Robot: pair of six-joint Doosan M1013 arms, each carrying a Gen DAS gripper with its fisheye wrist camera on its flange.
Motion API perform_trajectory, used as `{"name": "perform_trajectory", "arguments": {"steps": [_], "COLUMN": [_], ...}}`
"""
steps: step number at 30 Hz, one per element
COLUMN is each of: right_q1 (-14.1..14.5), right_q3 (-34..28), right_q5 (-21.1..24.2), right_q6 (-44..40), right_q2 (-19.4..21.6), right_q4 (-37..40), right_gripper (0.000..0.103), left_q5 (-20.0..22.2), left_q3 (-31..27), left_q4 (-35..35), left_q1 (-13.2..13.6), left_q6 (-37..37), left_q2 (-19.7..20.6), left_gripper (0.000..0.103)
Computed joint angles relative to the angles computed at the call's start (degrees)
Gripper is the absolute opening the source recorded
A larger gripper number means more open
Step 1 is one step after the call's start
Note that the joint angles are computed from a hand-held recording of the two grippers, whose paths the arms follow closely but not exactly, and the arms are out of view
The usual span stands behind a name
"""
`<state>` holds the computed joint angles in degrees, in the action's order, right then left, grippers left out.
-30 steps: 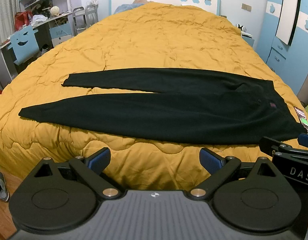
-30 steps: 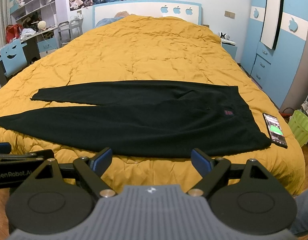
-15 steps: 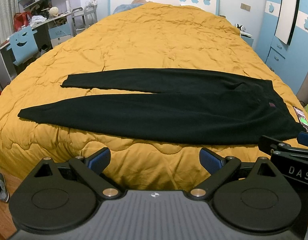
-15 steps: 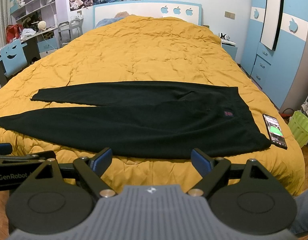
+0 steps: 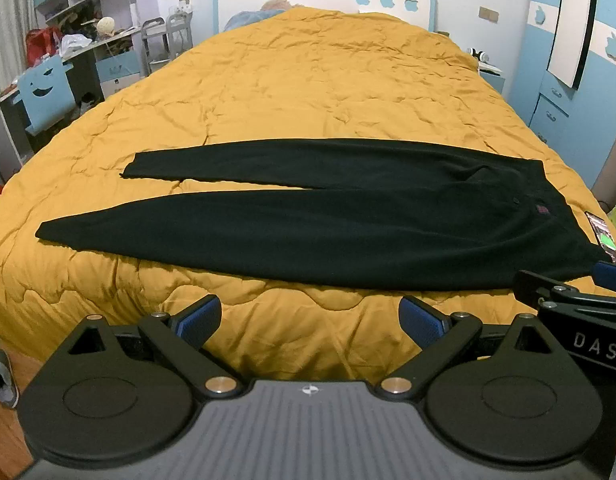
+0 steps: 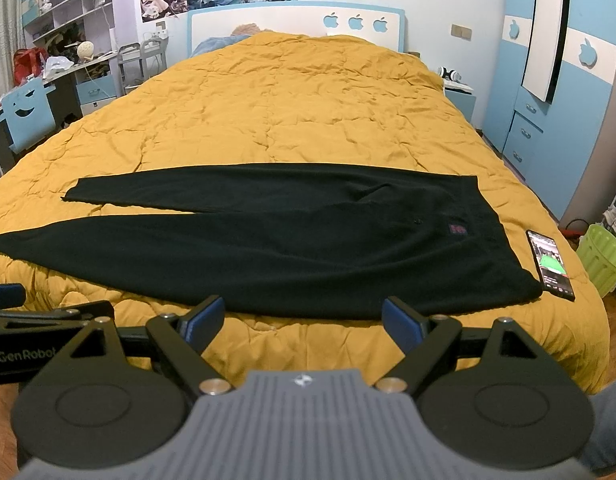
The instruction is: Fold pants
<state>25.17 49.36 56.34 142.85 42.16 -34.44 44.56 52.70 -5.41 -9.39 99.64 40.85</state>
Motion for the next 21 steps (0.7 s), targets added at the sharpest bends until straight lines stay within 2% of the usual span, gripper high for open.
{"name": "perform_trajectory", "arguments": {"steps": [11,17,21], "right_q1": [-0.2,-2.1,-3.8], "right_q3": [-0.3,4.2,6.7], "right_q5": [-0.1,-6.2,-6.1], "right_q6": [-0.2,3.3,8.1], "right_q2": [0.2,-1.4,-1.6], "right_q4": [0.4,1.1,-0.9], "right_gripper": [0.082,0.082,0.082], "left_q5": [0.9,2.3,3.8], "left_q3": [-0.6,-3.7,-7.7], "left_q4": [0.0,-0.6,-3.7], "left_q1": [0.1,1.0,3.1], "left_q6": [-0.3,-0.7,-1.9], "left_q2": [0.4,2.5,5.4], "left_gripper": [0.103,0.103,0.103]}}
